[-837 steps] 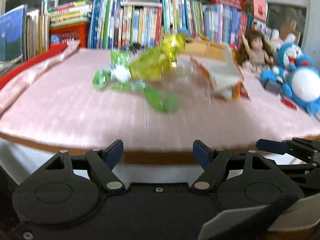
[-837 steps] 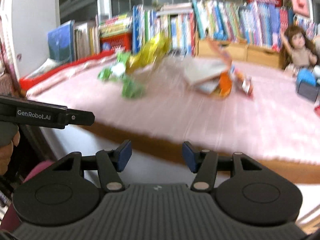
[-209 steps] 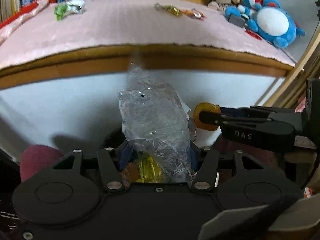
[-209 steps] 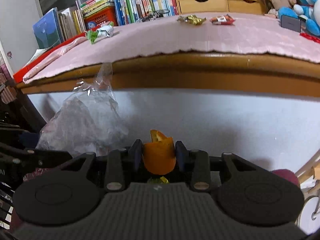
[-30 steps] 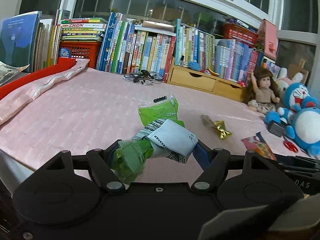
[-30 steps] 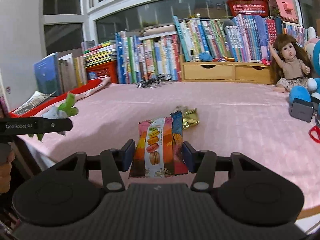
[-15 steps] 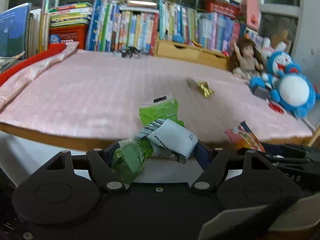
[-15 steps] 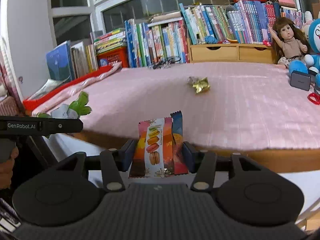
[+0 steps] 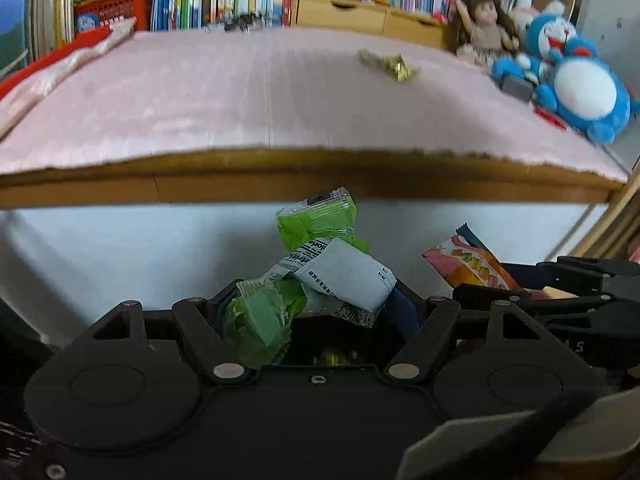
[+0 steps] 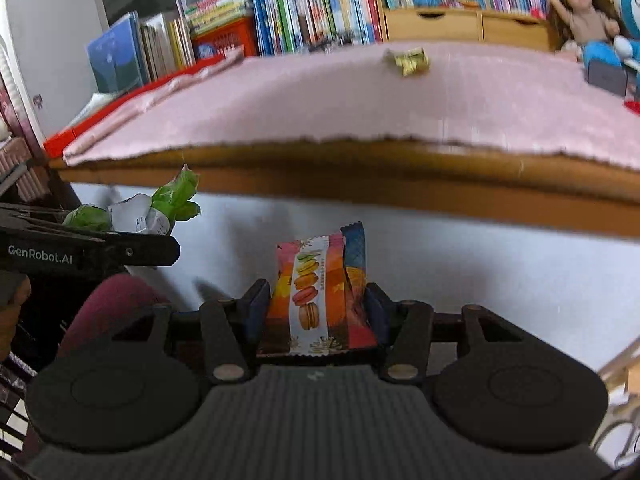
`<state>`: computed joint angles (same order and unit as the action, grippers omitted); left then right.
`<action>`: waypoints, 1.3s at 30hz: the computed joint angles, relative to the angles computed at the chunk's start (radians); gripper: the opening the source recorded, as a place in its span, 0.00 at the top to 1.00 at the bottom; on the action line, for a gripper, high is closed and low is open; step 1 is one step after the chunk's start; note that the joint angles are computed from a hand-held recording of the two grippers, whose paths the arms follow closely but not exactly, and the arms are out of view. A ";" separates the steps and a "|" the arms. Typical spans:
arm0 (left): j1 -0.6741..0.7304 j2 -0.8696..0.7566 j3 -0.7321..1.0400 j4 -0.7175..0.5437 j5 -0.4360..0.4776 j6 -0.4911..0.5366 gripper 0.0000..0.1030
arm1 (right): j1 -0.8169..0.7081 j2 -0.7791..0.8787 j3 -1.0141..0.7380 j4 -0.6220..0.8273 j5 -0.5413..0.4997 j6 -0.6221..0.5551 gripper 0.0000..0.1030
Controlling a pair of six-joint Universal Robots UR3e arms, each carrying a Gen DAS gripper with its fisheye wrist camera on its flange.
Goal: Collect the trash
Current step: 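Lower both held items into the black bin and open both tools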
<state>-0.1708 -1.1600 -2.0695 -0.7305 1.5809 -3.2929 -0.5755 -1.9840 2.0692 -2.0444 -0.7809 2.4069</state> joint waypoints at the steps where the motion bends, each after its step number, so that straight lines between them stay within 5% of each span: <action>1: 0.004 -0.007 0.001 -0.011 -0.008 -0.001 0.29 | 0.002 0.001 0.005 0.003 -0.010 0.001 0.44; 39: -0.005 -0.258 0.064 -0.147 -0.015 -0.029 0.29 | 0.157 0.142 0.015 -0.048 -0.191 0.121 0.40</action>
<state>-0.1760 -1.4179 -2.0058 -0.8773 1.5658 -3.3215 -0.4182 -1.8415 2.0843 -2.0923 -0.9723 2.5281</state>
